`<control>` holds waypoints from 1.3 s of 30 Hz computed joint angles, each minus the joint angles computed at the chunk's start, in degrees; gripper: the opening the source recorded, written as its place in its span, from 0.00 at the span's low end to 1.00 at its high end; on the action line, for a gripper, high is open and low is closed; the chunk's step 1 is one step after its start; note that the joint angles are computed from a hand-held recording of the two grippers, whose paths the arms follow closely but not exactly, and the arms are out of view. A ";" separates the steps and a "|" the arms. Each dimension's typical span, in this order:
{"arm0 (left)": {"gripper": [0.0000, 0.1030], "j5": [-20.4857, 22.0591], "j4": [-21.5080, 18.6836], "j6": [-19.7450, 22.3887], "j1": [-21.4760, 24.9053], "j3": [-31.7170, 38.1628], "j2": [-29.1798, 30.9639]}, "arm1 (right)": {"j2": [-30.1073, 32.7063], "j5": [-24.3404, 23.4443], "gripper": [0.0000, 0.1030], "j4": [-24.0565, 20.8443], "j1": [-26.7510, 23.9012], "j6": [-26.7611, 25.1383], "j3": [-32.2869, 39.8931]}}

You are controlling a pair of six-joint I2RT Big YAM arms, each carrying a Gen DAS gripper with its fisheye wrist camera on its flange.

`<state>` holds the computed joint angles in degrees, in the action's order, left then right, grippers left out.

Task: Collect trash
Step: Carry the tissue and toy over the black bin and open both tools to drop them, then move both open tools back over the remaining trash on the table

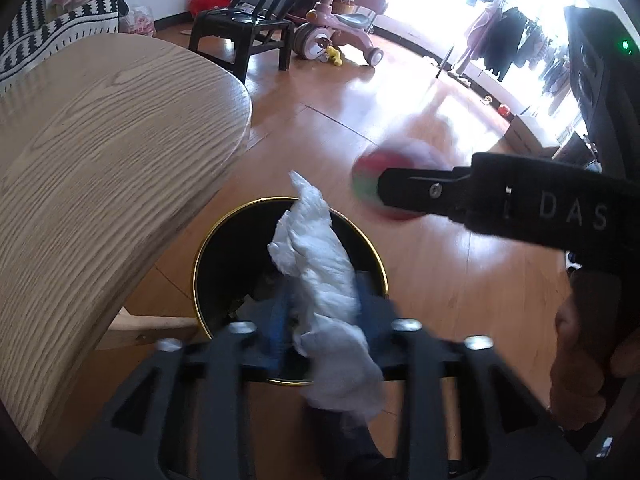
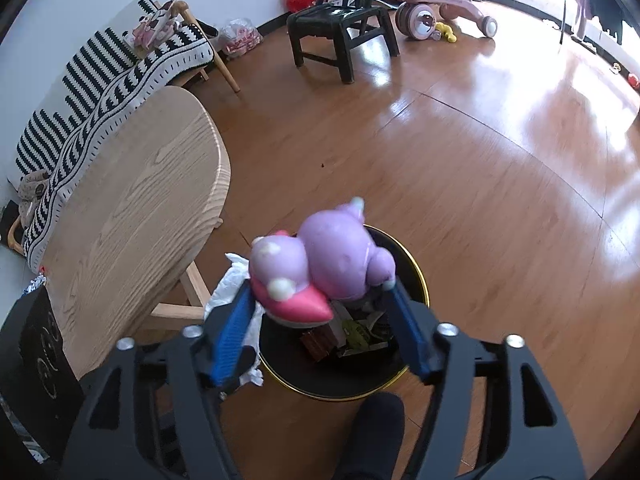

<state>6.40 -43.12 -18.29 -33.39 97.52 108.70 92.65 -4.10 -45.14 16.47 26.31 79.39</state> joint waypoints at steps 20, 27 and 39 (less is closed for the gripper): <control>0.85 -4.49 2.07 7.43 8.13 -16.50 -21.07 | -1.38 4.47 0.81 3.66 10.60 1.08 7.72; 0.88 -8.05 0.44 9.45 22.77 -27.67 -35.26 | 7.44 4.78 0.82 1.66 21.78 -0.57 21.95; 0.88 -7.48 -2.35 10.71 45.47 -34.86 -44.52 | 36.09 2.98 0.83 -14.70 34.71 -2.14 64.53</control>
<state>-1.08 -45.47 -7.58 12.09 62.67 64.18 128.74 -1.12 -59.85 51.18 24.17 143.93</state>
